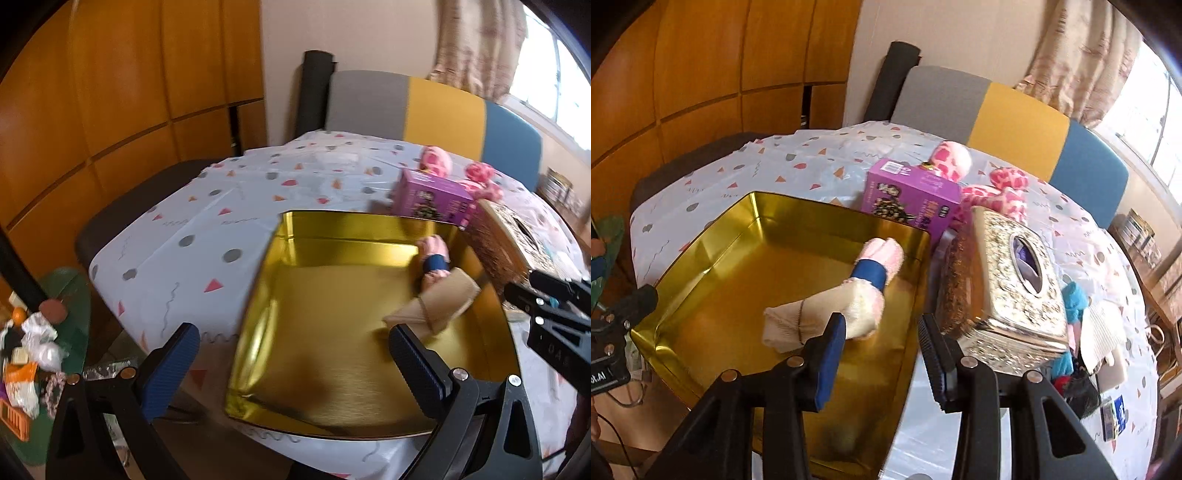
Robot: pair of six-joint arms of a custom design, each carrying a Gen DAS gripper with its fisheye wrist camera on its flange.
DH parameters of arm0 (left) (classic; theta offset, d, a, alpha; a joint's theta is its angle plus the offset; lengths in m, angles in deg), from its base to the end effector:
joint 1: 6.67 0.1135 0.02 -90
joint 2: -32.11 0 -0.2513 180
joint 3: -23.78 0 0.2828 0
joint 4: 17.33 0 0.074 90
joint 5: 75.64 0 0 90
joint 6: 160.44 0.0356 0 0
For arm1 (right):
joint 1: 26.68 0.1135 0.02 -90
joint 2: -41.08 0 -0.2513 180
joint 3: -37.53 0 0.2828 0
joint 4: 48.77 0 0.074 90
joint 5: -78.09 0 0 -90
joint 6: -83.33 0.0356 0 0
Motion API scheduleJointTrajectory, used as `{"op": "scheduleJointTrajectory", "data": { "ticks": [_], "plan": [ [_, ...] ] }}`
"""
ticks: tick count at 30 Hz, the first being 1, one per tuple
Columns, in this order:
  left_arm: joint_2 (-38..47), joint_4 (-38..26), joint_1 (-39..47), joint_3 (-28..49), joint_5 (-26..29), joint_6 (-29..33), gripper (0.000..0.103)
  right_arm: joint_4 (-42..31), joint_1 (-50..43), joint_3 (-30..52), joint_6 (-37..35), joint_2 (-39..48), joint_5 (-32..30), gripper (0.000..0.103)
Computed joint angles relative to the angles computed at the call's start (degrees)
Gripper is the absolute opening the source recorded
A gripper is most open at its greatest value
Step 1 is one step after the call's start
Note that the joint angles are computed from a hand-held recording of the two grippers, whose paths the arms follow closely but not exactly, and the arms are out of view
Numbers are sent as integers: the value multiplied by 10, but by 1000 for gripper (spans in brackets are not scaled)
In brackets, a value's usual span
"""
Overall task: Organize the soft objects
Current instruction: 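Carry the beige mesh roll into the gold tray and open the right tool, then move the left tool toward the white paper towel while the right tool returns over the table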
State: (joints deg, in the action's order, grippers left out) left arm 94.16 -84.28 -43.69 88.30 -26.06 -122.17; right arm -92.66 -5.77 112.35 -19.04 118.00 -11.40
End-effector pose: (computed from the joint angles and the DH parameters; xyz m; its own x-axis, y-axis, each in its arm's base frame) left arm 0.1962 -0.1190 0.2564 -0.6310 -0.2727 -0.7262 -0.4199 0.9072 0.0242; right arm 0.3008 0.1146 0.2691 -0.5810 -0.4513 -0.6773 -0.4869 0.8596 -0.1551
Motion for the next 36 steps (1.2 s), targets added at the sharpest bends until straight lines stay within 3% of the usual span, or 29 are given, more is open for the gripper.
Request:
{"op": "scheduleJointTrajectory", "data": {
  "ticks": [10, 16, 29, 36],
  "plan": [
    [78, 39, -77, 61, -11, 63, 103, 5, -116, -20, -10, -54, -61, 41],
    [129, 63, -107, 98, 1, 101, 103, 4, -211, 1, -30, -40, -90, 41],
    [242, 108, -152, 191, 30, 182, 103, 21, -420, 85, -47, 77, -113, 41],
    [305, 117, -166, 251, 47, 216, 103, 55, -515, 145, 5, 188, -88, 41]
  ]
}}
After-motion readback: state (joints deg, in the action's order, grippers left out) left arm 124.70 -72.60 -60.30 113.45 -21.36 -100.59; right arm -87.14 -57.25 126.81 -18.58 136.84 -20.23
